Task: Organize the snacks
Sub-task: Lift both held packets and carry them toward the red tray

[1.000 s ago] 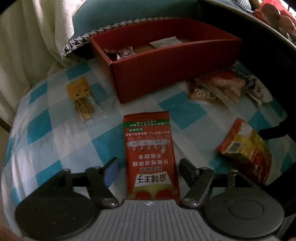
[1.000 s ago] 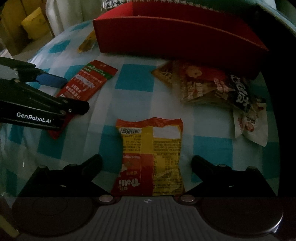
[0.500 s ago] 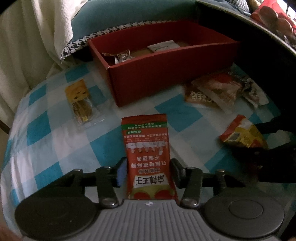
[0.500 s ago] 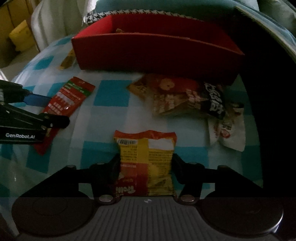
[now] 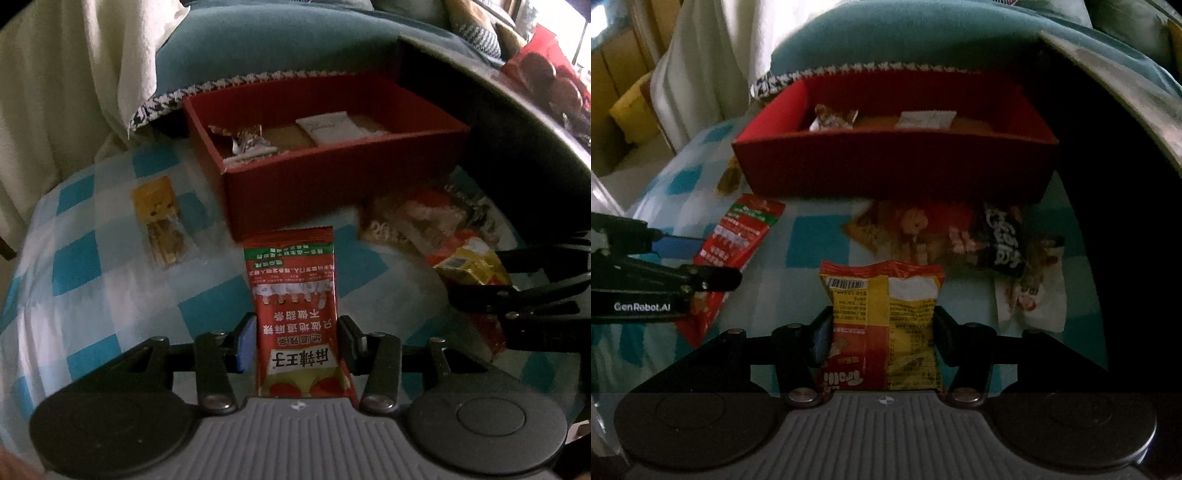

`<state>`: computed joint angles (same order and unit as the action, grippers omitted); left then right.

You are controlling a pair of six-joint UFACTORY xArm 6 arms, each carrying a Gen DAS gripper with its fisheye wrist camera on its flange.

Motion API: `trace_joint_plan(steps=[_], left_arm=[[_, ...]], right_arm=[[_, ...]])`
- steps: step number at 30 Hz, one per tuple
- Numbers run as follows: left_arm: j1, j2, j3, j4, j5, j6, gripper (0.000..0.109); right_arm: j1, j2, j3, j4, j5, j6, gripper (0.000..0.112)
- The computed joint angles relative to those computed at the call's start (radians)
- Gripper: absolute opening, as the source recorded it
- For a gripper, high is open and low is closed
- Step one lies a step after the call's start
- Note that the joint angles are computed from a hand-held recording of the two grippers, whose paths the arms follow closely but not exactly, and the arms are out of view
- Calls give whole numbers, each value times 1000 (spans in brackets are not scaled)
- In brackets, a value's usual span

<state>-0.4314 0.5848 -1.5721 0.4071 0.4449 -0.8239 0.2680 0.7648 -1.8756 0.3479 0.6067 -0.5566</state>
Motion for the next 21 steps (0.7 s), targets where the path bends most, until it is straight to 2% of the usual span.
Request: trace_joint_plan(steps=[7, 21], left_arm=[[1, -22, 18, 29, -39, -24, 40], [12, -39, 12, 118, -82, -106, 40]], right_arm=[[10, 30, -69, 27, 11, -10, 62], [19, 28, -85, 68, -21, -26, 62]])
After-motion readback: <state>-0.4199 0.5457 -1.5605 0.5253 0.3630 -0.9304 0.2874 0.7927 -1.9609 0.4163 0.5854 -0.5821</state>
